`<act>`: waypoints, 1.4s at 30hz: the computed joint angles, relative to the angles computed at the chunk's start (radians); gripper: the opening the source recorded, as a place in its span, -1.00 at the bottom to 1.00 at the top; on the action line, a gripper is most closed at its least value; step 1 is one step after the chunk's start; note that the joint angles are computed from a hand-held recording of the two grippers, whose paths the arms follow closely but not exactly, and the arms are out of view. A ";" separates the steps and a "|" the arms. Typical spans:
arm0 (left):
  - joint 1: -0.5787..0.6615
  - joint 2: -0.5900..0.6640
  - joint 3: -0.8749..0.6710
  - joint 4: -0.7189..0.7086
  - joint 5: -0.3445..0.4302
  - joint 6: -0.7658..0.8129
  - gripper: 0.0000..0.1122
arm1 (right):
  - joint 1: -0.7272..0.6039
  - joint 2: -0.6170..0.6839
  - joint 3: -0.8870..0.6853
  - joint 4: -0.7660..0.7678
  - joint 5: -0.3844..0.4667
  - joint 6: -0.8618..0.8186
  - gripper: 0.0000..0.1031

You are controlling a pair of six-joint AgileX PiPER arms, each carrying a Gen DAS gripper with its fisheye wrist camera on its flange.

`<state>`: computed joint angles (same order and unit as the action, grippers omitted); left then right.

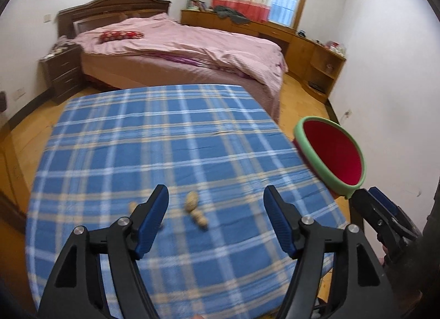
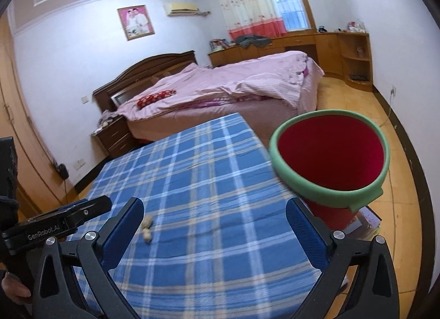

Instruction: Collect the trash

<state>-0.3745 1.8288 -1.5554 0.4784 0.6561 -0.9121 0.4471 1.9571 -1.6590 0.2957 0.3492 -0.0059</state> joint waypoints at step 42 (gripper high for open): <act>-0.171 -0.231 0.372 0.561 0.184 -0.640 0.27 | 0.166 -0.152 0.261 -0.744 -0.169 0.671 0.99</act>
